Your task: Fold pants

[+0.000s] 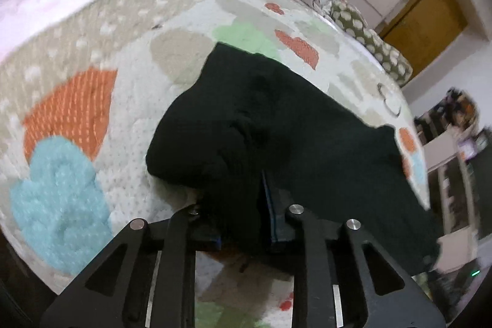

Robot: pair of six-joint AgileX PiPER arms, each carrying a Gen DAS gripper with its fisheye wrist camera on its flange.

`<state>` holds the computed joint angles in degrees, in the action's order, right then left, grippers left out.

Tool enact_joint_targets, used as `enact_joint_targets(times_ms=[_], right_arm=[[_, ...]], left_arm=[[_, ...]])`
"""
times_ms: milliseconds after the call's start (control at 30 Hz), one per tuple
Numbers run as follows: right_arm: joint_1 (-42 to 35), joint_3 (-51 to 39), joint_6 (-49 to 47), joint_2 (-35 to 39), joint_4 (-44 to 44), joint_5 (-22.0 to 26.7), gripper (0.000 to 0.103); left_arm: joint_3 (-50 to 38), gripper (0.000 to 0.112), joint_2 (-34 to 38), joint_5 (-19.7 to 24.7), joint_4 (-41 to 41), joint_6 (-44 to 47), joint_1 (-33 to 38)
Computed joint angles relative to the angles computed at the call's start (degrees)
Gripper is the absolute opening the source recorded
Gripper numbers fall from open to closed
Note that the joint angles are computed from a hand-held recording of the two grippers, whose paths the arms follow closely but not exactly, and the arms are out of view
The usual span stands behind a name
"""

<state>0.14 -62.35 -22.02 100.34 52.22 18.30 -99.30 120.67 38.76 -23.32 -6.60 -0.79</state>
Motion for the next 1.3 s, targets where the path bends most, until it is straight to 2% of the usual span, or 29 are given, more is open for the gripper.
enact_joint_targets(times_ms=[67, 133, 300, 400, 433, 500, 533, 633, 767, 833, 933, 1067, 1167, 1300], right_arm=[[-0.74, 1.06, -3.97, -0.01, 4.76, 0.57, 0.014], [-1.69, 1.96, -7.78, -0.23, 9.21, 1.17, 0.018], [-2.75, 1.92, -12.22, -0.09, 14.58, 3.17, 0.037], [-1.39, 0.74, -6.79, 0.08, 8.50, 2.46, 0.040], [-1.15, 0.60, -5.75, 0.10, 7.44, 2.29, 0.040], [-1.21, 0.94, -6.86, -0.04, 8.94, 2.17, 0.040], [-1.43, 1.19, -7.85, -0.10, 10.22, 2.34, 0.040], [-1.52, 1.63, -6.41, -0.80, 9.14, 2.47, 0.040], [-2.06, 2.99, -4.54, -2.67, 7.13, 2.22, 0.041], [-2.24, 3.28, -3.97, -3.02, 6.66, 2.05, 0.041], [-1.98, 3.20, -1.36, -3.28, 4.23, 1.95, 0.041], [-1.13, 3.10, 4.51, -4.16, -2.48, 1.51, 0.043], [-1.43, 3.69, 4.61, -4.68, -2.42, 1.54, 0.044], [-1.42, 4.11, 11.33, -5.77, -8.79, 0.47, 0.051]], left_arm=[[0.17, 0.028, -0.67, 0.70, 0.62, 0.23, 0.24], [-0.06, 0.032, -1.55, 1.21, 6.63, -3.33, -0.97], [2.87, 0.032, -4.60, 0.50, 9.98, -4.92, -1.22], [4.66, 0.032, -6.58, 0.20, 11.13, -4.85, -0.87], [5.95, 0.032, -7.80, -0.73, 14.20, -7.26, -1.07], [7.47, 0.037, -9.33, -2.11, 17.12, -9.59, -0.79], [7.82, 0.044, -9.87, -2.17, 16.29, -9.10, -0.20], [8.50, 0.044, -11.59, -3.51, 18.10, -10.85, -0.01], [7.24, 0.045, -12.22, -3.06, 19.71, -11.18, -1.53], [5.72, 0.046, -11.68, -2.29, 20.61, -11.42, -2.78], [3.80, 0.064, -10.84, -1.82, 23.28, -12.72, -5.33], [1.59, 0.064, -9.55, -2.43, 20.49, -9.54, -7.46], [-2.89, 0.064, -6.51, -0.79, 19.12, -7.10, -9.62], [-8.80, 0.064, -2.12, 2.42, 17.69, -3.85, -12.14]])
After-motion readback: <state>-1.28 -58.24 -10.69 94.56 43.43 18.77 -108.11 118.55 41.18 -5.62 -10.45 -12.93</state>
